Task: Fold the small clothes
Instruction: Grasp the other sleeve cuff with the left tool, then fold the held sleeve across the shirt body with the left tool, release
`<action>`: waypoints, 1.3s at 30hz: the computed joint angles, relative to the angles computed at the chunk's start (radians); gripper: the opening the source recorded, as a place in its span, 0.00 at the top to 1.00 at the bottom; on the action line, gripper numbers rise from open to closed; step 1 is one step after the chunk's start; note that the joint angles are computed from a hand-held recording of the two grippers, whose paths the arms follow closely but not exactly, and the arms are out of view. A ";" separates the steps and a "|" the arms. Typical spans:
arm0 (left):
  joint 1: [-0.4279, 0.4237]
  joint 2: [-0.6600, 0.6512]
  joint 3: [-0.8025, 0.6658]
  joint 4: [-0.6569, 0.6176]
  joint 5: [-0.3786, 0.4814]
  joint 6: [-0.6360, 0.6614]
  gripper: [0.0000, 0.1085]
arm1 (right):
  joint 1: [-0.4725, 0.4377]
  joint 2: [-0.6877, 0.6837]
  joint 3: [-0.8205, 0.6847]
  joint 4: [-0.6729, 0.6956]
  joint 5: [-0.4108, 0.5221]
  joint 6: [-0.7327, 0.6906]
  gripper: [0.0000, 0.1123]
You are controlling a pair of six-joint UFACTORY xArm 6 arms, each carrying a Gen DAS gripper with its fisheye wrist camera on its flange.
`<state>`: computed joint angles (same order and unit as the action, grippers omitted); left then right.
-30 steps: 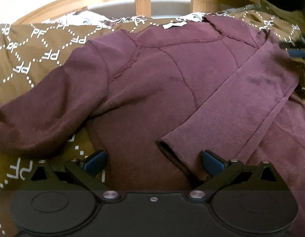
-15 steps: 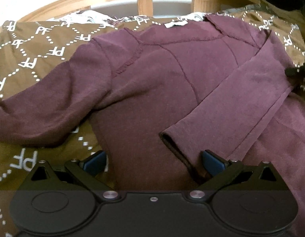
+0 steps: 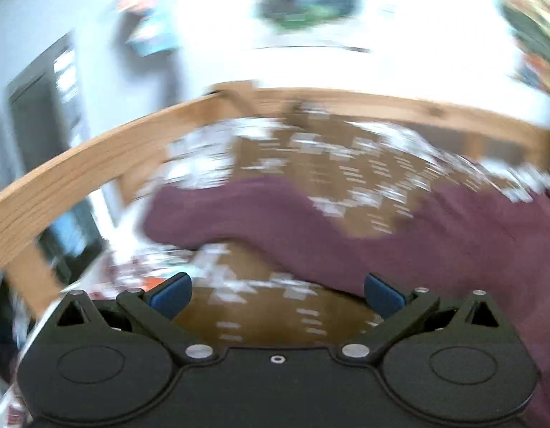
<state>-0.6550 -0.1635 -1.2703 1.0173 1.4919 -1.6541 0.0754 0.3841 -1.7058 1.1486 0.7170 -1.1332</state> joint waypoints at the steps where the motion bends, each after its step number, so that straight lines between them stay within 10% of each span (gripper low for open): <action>1: 0.017 -0.046 0.036 -0.004 0.007 -0.037 0.06 | 0.007 -0.032 0.042 0.018 0.002 -0.019 0.09; 10: 0.314 -0.285 0.268 -0.073 -0.318 -0.257 0.24 | 0.038 -0.200 0.261 -0.008 0.084 -0.060 0.09; 12: 0.346 -0.239 0.232 -0.102 -0.293 -0.289 0.58 | 0.045 -0.216 0.287 -0.006 0.066 -0.063 0.09; 13: 0.343 -0.203 0.193 -0.114 -0.237 -0.297 0.95 | 0.045 -0.217 0.293 -0.003 0.064 -0.054 0.09; 25: 0.004 -0.148 0.082 0.301 0.092 -0.228 0.95 | 0.009 -0.159 0.259 0.013 0.079 0.041 0.09; 31: 0.000 -0.044 -0.047 0.379 -0.075 -0.148 0.95 | 0.002 -0.162 0.262 0.032 0.100 0.032 0.09; 39: 0.083 0.246 -0.358 0.409 -0.548 -0.011 0.95 | -0.024 -0.172 0.257 0.087 0.056 -0.009 0.09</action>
